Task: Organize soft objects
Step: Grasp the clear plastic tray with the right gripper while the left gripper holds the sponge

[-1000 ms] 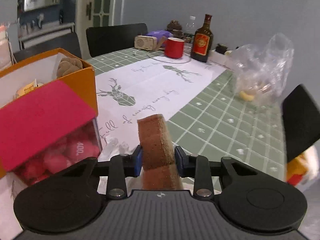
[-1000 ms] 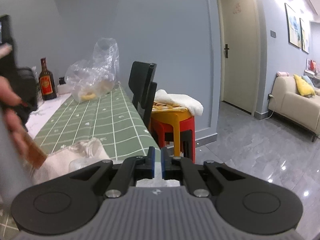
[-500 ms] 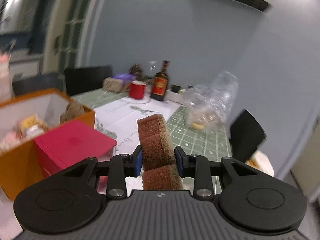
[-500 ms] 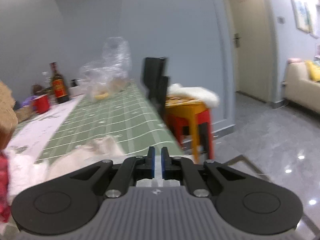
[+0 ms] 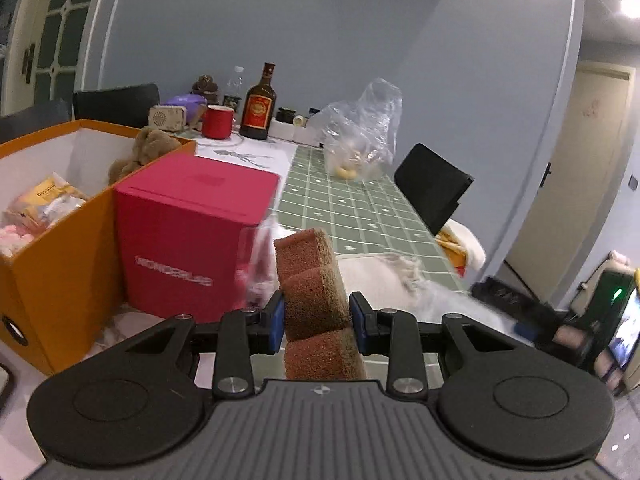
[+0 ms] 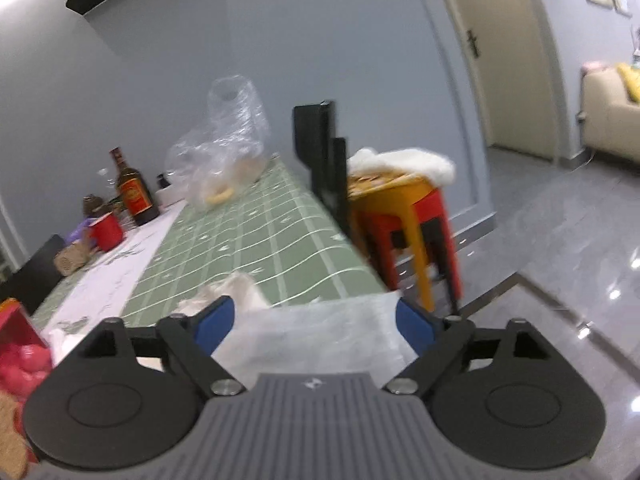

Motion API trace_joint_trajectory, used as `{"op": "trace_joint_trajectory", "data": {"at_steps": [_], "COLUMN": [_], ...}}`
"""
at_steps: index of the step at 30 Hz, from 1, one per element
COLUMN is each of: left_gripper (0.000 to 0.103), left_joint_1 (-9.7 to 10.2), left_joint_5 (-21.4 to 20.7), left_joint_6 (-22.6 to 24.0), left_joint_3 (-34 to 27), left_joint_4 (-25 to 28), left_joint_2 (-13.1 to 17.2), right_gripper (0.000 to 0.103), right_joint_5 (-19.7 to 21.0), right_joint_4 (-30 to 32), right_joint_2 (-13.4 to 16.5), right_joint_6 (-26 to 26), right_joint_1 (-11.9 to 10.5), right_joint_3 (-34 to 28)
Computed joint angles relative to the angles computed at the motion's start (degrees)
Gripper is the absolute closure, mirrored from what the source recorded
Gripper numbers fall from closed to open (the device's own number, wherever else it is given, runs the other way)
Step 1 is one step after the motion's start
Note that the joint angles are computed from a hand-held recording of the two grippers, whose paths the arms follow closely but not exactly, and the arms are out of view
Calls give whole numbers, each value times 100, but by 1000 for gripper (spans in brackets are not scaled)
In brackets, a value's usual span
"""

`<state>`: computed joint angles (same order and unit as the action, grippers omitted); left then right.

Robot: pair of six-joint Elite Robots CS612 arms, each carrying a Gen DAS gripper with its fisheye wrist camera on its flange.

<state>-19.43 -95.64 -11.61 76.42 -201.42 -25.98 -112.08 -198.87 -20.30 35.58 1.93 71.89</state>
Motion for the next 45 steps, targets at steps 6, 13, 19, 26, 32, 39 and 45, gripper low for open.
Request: {"op": "trace_joint_trajectory", "data": {"at_steps": [6,13,19,26,32,39,45], "left_gripper": [66,65,65,65,65,64,64], "left_joint_1": [115,142,172,158,162,159,148], "left_joint_5": [-519,-693,-707,-635,-591,-550,-529], "left_joint_6": [132,189,115,234,134,71,63], "left_joint_3": [-122,-119,-80,-48,-65,-54,-40], "left_joint_4": [-136,-55,54,219,254,273,272], "left_joint_2": [180,200,186,163,173,166,155], "right_gripper": [3,2,33,60,11,3,3], "right_joint_5": [304,167,-215,-84,299,219,363], "right_joint_4": [733,1730,1470,1081,443,1035,1617], "right_joint_2": [-44,-9,-59,-147,-92,13,71], "right_joint_6": [191,214,564,894,387,-875,-1464], "right_joint_1": [-96,-97,-56,-130,-132,41,140], "right_joint_3": [-57,-352,-152,144,126,-282,-566]}}
